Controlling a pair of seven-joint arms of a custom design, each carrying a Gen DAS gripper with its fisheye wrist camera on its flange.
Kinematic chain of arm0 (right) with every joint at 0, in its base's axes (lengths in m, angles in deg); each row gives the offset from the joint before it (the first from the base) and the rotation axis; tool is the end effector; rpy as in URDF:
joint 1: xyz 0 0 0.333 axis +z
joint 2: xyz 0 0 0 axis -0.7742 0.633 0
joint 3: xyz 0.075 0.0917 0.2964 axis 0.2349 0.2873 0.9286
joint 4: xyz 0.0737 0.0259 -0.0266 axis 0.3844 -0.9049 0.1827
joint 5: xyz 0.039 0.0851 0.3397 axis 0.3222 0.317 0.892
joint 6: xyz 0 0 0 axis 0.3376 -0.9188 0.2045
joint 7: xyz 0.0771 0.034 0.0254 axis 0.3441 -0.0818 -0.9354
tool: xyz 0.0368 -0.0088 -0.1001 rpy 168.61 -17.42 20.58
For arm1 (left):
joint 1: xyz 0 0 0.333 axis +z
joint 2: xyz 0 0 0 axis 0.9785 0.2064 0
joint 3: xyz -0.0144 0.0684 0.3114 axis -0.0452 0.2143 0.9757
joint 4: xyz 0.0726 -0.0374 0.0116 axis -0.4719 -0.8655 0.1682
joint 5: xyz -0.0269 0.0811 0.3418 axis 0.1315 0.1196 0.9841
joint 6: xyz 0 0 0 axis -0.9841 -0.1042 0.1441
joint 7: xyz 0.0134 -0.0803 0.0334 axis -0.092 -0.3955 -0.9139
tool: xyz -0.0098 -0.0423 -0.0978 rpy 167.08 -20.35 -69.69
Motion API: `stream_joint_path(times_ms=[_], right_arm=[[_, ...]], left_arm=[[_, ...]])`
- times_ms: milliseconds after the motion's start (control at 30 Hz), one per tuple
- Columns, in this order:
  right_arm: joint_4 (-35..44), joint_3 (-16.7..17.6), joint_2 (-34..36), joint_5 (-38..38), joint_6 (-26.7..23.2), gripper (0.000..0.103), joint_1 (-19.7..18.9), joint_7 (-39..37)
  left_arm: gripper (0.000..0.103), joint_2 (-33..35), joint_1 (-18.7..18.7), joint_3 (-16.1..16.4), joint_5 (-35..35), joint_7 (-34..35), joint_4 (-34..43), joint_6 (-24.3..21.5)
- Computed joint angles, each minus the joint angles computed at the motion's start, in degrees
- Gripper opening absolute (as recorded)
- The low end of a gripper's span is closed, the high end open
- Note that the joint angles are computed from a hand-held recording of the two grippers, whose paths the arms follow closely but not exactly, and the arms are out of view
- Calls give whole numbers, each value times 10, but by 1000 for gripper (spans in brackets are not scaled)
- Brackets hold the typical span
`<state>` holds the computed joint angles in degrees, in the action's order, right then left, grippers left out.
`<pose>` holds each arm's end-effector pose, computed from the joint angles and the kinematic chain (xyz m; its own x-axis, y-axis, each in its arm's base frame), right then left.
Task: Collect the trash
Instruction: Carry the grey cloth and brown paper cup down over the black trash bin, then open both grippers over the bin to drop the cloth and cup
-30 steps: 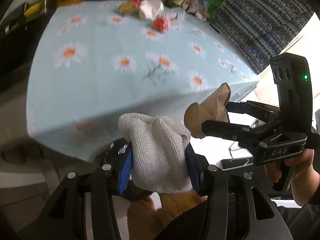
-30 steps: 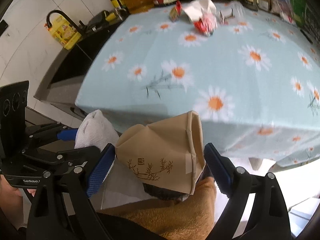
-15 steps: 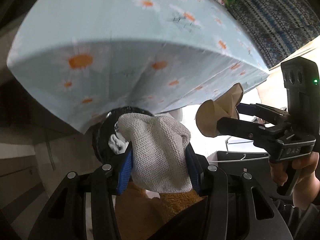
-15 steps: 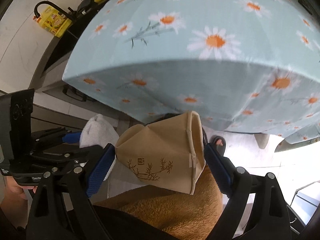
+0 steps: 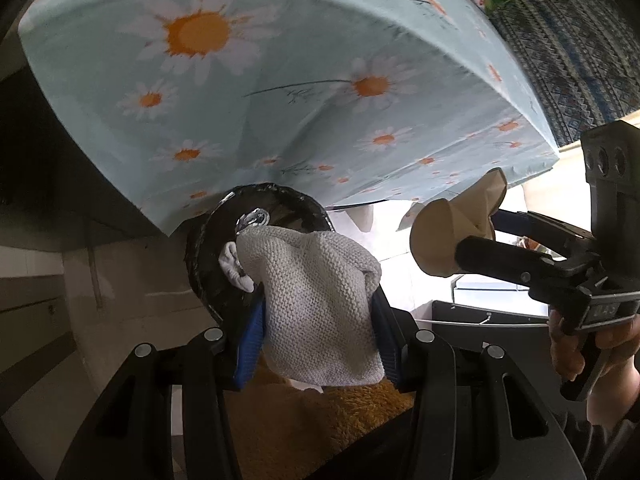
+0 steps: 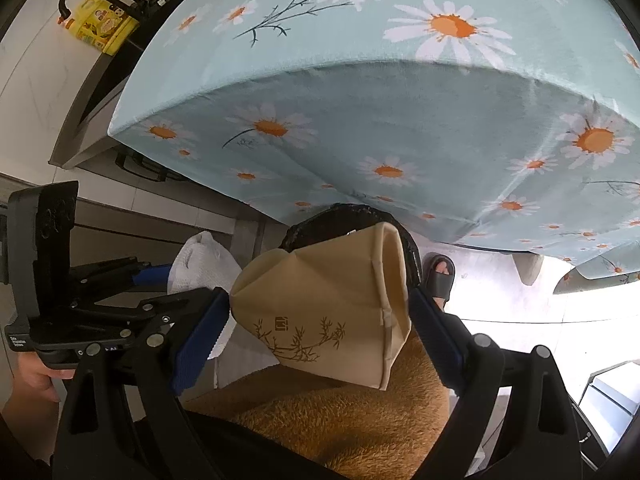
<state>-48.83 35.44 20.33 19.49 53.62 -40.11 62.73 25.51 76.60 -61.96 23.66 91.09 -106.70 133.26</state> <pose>0.6809 0.2030 0.4551 0.5909 -0.7368 -0.3286 -0.7993 -0.5898 -0.1148 0.5676 -0.1164 0.3895 0.2886 -0.8417 0.4564 -0.9108 -0.3883 -0.1403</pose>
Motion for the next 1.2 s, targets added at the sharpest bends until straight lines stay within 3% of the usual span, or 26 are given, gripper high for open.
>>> stream_joint_path(times_ms=[233, 333, 433, 500, 567, 1200], right_arm=[[16, 4, 10, 4, -14, 92, 2, 0], [36, 4, 22, 4, -27, 93, 2, 4], [63, 5, 36, 7, -44, 96, 0, 11], [85, 9, 48, 14, -61, 97, -4, 14], [107, 10, 61, 17, -77, 98, -5, 23], [103, 7, 49, 22, -66, 98, -12, 26]], left_arm=[[48, 9, -3, 2, 15, -14, 13, -9], [63, 15, -7, 9, 36, -44, 20, -24], [65, 16, -2, 8, 38, -54, 20, -33], [73, 16, -1, 8, 39, -57, 21, -33], [73, 18, -1, 8, 42, -61, 24, -35], [73, 2, 0, 7, 46, -70, 24, -23]])
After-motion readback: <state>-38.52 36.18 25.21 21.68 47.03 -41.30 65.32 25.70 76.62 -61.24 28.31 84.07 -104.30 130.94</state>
